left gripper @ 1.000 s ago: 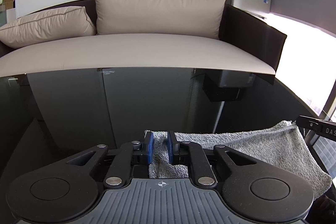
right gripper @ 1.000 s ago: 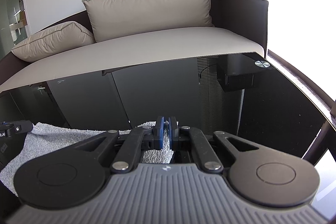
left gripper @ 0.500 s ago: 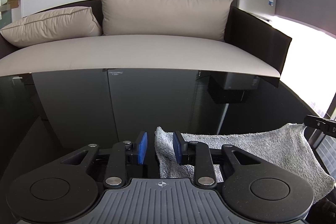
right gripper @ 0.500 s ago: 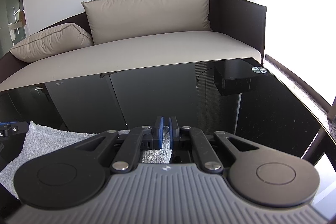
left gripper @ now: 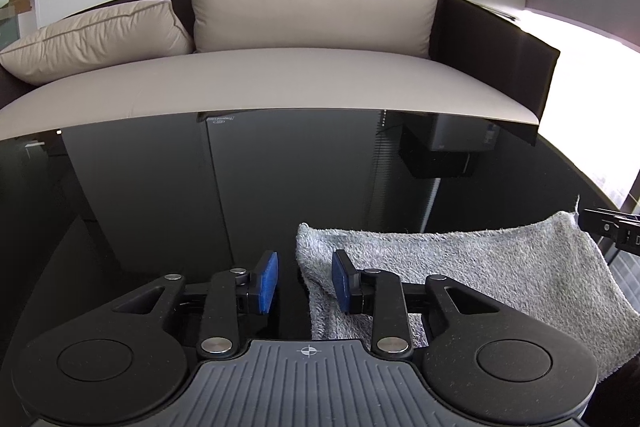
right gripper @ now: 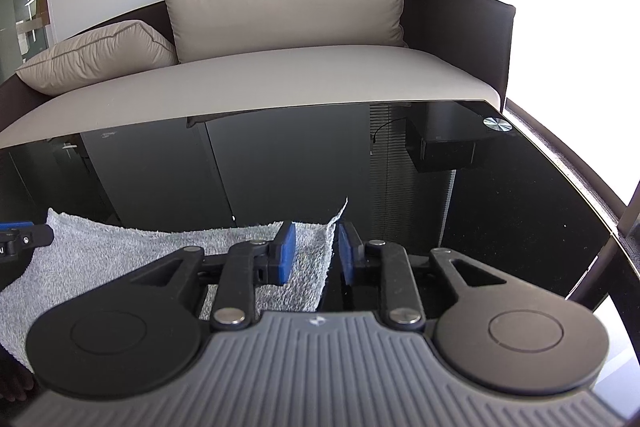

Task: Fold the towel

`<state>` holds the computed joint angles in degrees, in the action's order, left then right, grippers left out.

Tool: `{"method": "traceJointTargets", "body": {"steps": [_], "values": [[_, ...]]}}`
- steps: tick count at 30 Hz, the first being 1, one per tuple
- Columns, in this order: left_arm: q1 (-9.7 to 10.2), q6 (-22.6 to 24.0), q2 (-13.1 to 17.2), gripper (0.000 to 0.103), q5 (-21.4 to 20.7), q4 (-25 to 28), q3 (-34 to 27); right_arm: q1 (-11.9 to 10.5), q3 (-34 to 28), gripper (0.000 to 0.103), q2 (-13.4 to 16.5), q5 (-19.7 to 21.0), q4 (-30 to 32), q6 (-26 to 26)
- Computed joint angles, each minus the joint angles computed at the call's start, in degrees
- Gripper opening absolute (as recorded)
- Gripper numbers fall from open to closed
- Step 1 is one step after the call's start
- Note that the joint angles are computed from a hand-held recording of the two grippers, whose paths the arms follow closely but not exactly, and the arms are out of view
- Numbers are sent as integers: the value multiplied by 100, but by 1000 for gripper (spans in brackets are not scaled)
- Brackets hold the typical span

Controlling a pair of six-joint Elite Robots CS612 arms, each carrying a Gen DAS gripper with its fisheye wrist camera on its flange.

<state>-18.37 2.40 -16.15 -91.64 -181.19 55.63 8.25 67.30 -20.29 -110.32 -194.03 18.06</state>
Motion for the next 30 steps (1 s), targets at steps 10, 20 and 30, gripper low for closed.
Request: {"method": "traceJointTargets", "body": {"steps": [10,20,30], "values": [[16,-91,-59,42,-38,-15,76,-11,154,45,-114,138,159,207],[48,15,-284,86,-196,-169,527,26,464,59,-297,157,288,328],[84,154,-471,94,-447,-287,969,91,797,65,-456,196,118,297]]}}
